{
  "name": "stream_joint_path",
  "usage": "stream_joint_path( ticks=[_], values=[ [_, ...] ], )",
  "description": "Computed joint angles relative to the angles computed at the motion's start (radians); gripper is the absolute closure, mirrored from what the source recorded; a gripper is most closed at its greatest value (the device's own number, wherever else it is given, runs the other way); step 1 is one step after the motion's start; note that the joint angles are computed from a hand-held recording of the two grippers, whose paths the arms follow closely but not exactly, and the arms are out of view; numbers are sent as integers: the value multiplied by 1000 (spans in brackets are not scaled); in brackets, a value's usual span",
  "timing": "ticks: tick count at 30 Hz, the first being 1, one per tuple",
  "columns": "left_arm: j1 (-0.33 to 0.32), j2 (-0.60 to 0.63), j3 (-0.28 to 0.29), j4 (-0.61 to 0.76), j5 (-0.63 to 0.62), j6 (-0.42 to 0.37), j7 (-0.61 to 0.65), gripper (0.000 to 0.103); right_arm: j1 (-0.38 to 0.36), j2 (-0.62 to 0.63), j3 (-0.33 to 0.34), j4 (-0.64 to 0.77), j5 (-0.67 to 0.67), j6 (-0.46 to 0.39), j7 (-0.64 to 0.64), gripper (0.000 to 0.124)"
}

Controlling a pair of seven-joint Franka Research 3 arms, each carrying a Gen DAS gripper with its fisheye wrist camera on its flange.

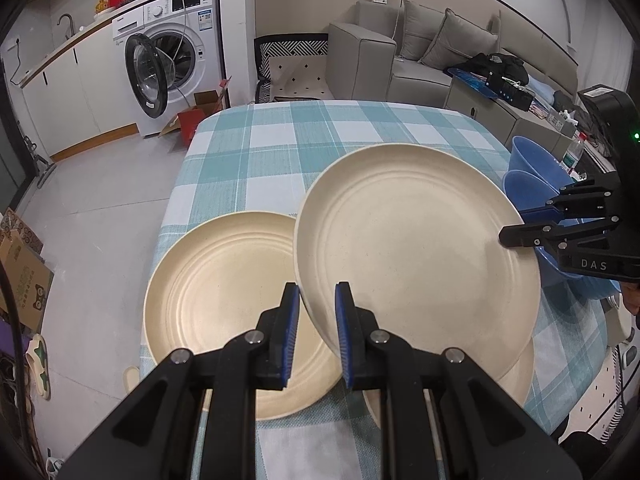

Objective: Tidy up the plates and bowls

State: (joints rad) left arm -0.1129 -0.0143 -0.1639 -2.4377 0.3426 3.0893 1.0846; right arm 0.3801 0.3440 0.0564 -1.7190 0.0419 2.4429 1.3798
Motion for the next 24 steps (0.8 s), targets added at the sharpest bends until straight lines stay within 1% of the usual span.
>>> stream_joint_path(
  ticks=[5, 8, 14, 16, 19, 21, 24],
  values=[
    [6, -14, 0, -20, 23, 16, -36, 87, 0, -27, 7, -51, 14, 31, -2, 107],
    [13, -15, -4, -27, 62, 22, -77, 87, 0, -37, 8, -70, 20, 49, 0, 107],
    [1, -13, -4, -44, 24, 35, -56, 87, 0, -59, 7, -110, 17, 74, 8, 107],
    [5, -13, -6, -47, 47, 36, -78, 87, -1, -66, 8, -124, 16, 80, 7, 107],
    [-3, -15, -5, -58, 18, 43, -58, 87, 0, -73, 7, -141, 7, 87, 9, 107],
    [1, -19, -9, -66, 36, 51, -82, 87, -2, -80, 10, -154, 11, 90, 6, 107],
    [-8, -24, -5, -78, 4, 59, -63, 87, -3, -94, 13, -178, 14, 100, 0, 107]
  ],
)
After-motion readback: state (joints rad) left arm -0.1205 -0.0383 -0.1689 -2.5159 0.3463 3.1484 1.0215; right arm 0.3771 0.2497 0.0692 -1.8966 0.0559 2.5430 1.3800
